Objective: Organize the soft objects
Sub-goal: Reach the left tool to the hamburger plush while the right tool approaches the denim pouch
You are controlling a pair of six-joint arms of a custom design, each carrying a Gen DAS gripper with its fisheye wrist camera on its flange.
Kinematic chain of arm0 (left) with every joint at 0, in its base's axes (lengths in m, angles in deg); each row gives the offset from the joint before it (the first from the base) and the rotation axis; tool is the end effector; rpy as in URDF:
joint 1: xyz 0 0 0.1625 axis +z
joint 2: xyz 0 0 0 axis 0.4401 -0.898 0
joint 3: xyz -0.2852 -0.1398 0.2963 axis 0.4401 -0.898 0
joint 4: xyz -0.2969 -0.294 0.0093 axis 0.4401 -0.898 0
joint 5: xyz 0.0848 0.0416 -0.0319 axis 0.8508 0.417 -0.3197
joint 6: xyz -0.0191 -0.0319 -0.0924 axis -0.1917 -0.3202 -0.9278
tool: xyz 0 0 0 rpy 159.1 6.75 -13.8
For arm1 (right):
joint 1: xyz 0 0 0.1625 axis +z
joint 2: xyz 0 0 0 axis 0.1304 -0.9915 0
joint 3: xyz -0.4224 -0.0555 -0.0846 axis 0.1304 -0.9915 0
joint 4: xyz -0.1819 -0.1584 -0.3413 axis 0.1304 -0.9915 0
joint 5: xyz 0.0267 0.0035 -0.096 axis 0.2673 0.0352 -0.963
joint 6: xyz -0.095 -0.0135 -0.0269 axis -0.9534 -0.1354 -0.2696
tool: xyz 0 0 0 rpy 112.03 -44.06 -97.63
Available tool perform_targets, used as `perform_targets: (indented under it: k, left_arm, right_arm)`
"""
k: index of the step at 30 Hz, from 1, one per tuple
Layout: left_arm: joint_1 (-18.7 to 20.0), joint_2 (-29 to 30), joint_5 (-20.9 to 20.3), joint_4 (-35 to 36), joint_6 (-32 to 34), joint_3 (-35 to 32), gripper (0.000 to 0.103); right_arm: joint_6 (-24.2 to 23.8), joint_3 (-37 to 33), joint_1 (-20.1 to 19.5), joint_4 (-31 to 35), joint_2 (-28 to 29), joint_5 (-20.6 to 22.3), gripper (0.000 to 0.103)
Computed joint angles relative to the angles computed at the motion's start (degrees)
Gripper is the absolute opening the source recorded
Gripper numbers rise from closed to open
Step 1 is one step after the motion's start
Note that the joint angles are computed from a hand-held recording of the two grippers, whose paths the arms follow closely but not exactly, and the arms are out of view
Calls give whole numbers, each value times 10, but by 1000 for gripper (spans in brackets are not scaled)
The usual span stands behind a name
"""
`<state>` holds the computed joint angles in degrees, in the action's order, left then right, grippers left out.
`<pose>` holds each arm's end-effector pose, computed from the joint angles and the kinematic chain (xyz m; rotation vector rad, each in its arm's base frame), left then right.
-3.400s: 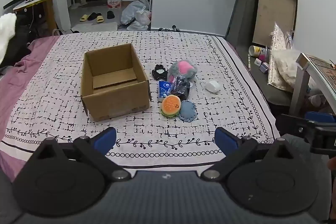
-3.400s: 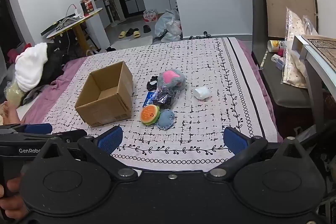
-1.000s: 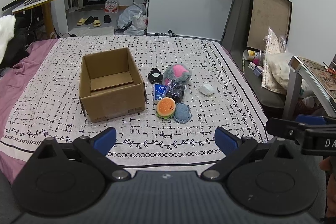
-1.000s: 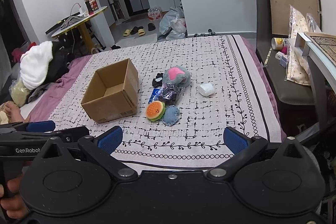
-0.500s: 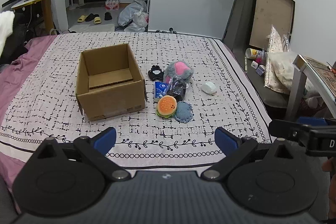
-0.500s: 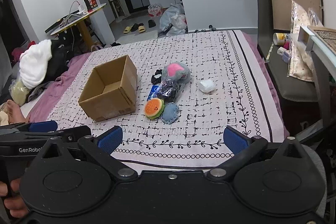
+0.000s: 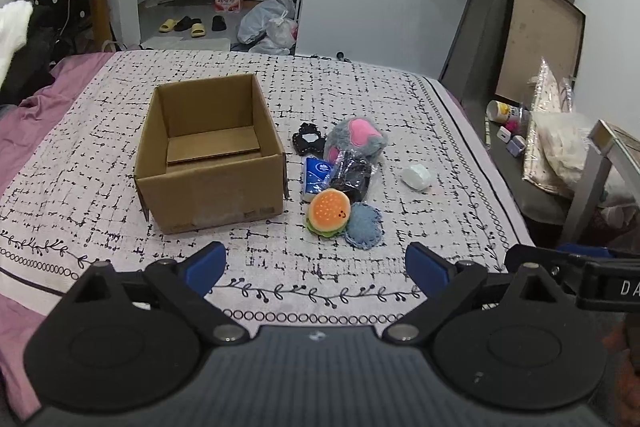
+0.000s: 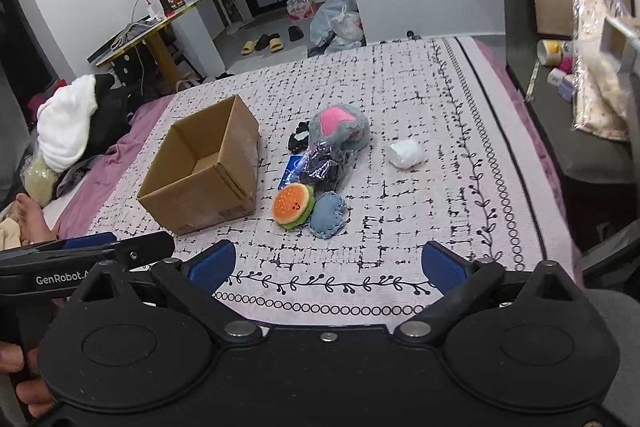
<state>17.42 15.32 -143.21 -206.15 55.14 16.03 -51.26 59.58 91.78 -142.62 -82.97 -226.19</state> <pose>-0.4922 -0.7096 0.1017 1.1520 2.5160 -0.5196 0.1509 -0.5476 0.3944 -0.2571 -2.1282 1.2405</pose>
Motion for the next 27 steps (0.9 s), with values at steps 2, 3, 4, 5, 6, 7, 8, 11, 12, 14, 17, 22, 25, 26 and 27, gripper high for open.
perform_targets:
  k: [2, 3, 4, 5, 6, 7, 8, 11, 12, 14, 17, 22, 25, 26, 27]
  left_arm:
    - [3, 11, 0, 1, 0, -13, 96]
    - [4, 18, 1, 3, 0, -21, 96]
    - [5, 23, 1, 6, 0, -29, 95]
    - [6, 30, 0, 7, 0, -37, 95]
    - [7, 36, 0, 10, -1, -44, 94]
    - [9, 43, -1, 17, -3, -56, 93]
    - [10, 51, -2, 25, -6, -67, 93]
    - [13, 71, -2, 37, -6, -93, 91]
    - [14, 78, -4, 42, -6, -103, 90]
    - [16, 94, -6, 51, -6, -124, 89]
    - [20, 117, -10, 69, -7, -157, 88]
    - [26, 156, -12, 104, -15, -214, 82]
    - [30, 180, -11, 119, -19, -247, 80]
    - [31, 189, -11, 126, -20, -261, 80]
    - [33, 197, -11, 132, -21, -272, 80]
  right_arm:
    - [4, -4, -11, 9, -1, 16, 94]
    - [8, -5, -16, 14, -1, 23, 93]
    - [14, -8, -22, 21, -1, 31, 91]
    - [20, -11, -28, 29, -1, 39, 90]
    - [25, -15, -34, 36, -1, 47, 89]
    - [28, -18, -39, 42, 0, 54, 89]
    - [32, -23, -44, 49, 2, 59, 89]
    - [39, -33, -60, 70, 2, 84, 87]
    - [41, -36, -65, 76, 2, 90, 84]
    - [46, -44, -78, 90, 4, 106, 78]
    - [60, -56, -96, 113, 5, 128, 69]
    - [69, -75, -121, 136, 13, 163, 69]
    - [67, -88, -135, 148, 21, 183, 65]
    - [67, -94, -141, 154, 24, 192, 63]
    - [69, -99, -145, 161, 27, 199, 62]
